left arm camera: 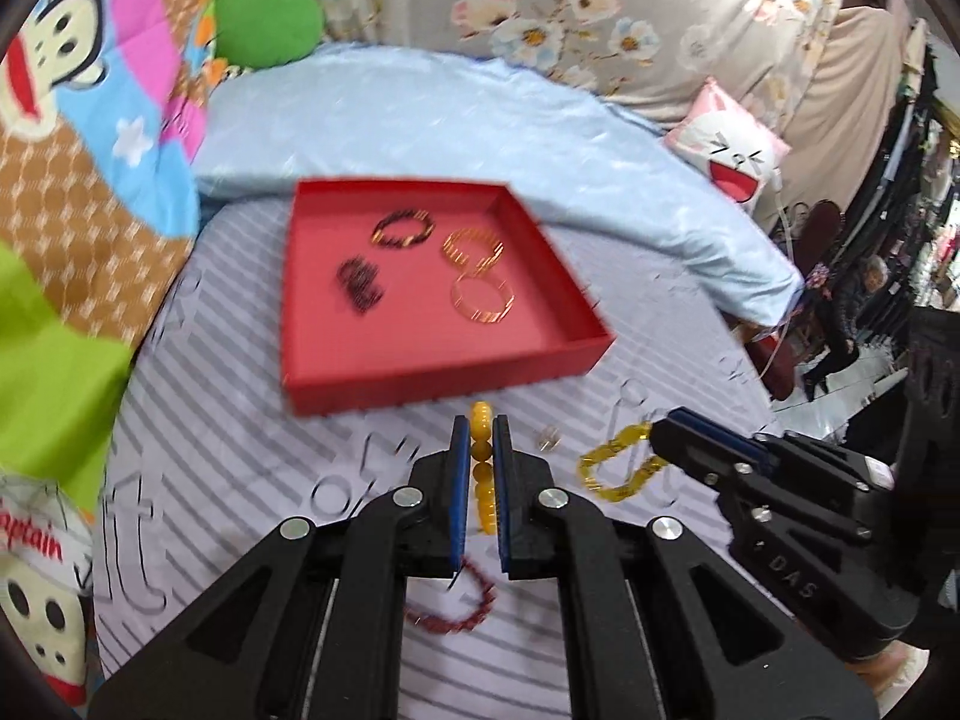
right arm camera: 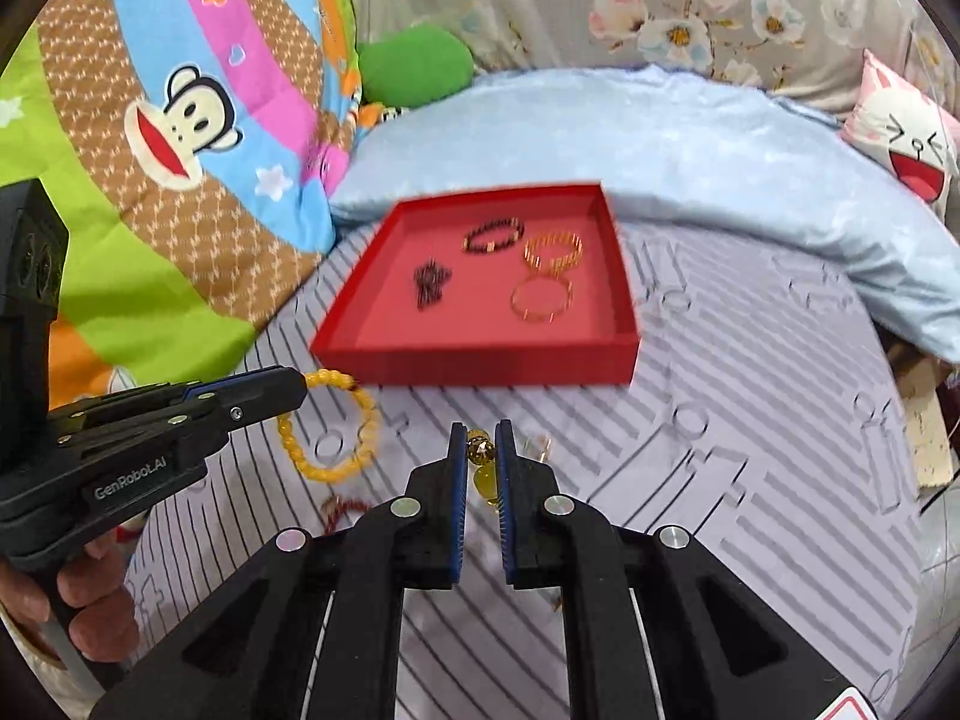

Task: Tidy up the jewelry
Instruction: 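Carry both bracelets into the red tray and open both tools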

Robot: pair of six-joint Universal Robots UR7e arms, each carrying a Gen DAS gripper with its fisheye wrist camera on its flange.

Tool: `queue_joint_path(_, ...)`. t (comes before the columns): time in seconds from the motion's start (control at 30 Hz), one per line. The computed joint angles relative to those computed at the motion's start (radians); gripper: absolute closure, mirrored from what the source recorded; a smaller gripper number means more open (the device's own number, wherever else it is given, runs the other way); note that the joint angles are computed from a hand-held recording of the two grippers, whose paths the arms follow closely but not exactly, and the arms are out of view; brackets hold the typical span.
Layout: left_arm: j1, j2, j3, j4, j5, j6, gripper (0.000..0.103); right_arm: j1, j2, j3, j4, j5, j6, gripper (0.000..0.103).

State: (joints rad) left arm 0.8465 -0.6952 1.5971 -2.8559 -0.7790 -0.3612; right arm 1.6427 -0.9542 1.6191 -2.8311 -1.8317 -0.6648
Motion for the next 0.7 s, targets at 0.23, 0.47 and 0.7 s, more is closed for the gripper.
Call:
queue_joint_path(0.23,-0.002,0.066,-0.163,-0.015,0.011,0.149,0.096,0.027,0.062,-0.143,0.031,0.023,-0.023,0.094)
queue_joint_path(0.47,0.031,0.131,-0.315,-0.011,0.028,0.233,0.096,0.047,0.165,-0.32,0.096,0.04,-0.017,0.094)
queue_joint_path(0.7,0.079,0.175,-0.418,0.011,0.028,0.254,0.096,0.049,0.289,-0.51,0.231,0.064,0.038,0.094)
